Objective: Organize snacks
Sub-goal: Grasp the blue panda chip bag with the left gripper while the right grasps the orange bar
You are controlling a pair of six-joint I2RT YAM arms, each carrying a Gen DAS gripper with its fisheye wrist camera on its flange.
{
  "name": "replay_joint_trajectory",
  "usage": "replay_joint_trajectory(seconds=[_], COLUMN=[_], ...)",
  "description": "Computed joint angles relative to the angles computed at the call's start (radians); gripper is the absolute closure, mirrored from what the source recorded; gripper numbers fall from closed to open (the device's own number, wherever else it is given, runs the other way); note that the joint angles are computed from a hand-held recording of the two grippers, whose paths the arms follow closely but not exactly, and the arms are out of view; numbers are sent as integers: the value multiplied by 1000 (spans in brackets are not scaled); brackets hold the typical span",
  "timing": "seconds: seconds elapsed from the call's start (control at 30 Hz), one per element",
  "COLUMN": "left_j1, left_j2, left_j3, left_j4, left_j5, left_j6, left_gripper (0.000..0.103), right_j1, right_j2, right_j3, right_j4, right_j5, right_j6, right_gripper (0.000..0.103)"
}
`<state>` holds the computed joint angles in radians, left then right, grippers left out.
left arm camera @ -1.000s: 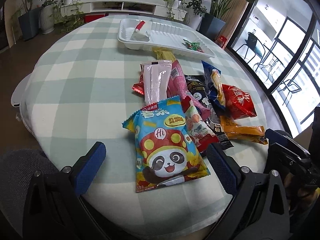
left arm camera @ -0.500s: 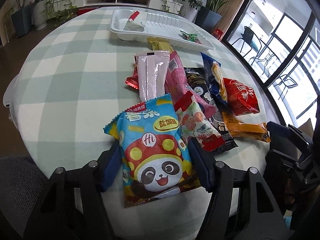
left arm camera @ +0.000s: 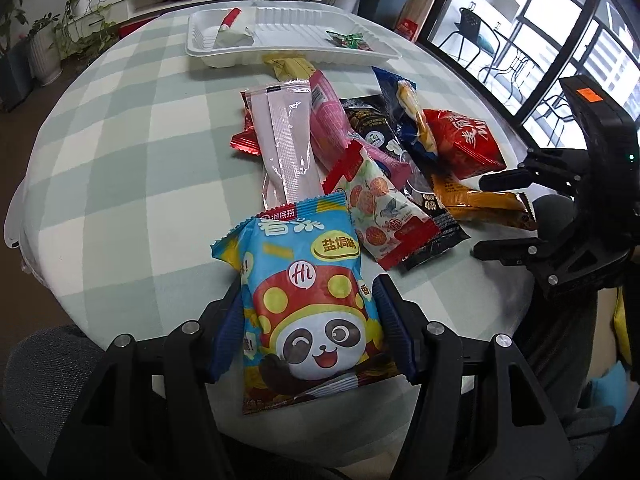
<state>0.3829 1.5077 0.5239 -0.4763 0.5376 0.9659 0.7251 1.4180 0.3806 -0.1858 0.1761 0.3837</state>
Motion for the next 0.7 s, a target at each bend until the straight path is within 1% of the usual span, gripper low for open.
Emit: replay_joint_trajectory(seconds=[0.13, 0.23, 0.3, 0.4, 0.43, 0.47, 0.53, 0.67, 0.7], left_j1=[21, 18, 20, 27, 29, 32, 43, 67, 72], left_j2=[8, 9, 16, 24, 23, 25, 30, 42, 38], left_j3=[16, 26, 35, 43, 41, 42, 46, 62, 61], left_j4=[-40, -69, -86, -96, -95, -97, -104, -123, -123], left_j5=[-8, -33, -41, -40, -39, -35, -23, 3, 9], left_j6=[62, 117, 143, 157, 163, 167, 178, 192, 193], left_gripper=[43, 43, 43, 44, 45, 48, 52, 65, 65], right_j1=[-12, -17, -5, 5, 4, 6, 11, 74, 93], right_j2=[25, -3, -12, -28, -38, -46, -70, -127, -139], right_j3=[9, -3, -7, -20, -28, -35, -55, -102, -111], right_j4=[9, 0, -4, 5, 9, 13, 26, 46, 50], right_j5=[-31, -50, -49, -56, -59, -59, -67, -55, -49], right_j6=[-37, -33, -15, 22, 37, 53, 95, 193, 220], right_gripper=[37, 47, 58, 69, 72, 79, 80, 81, 82])
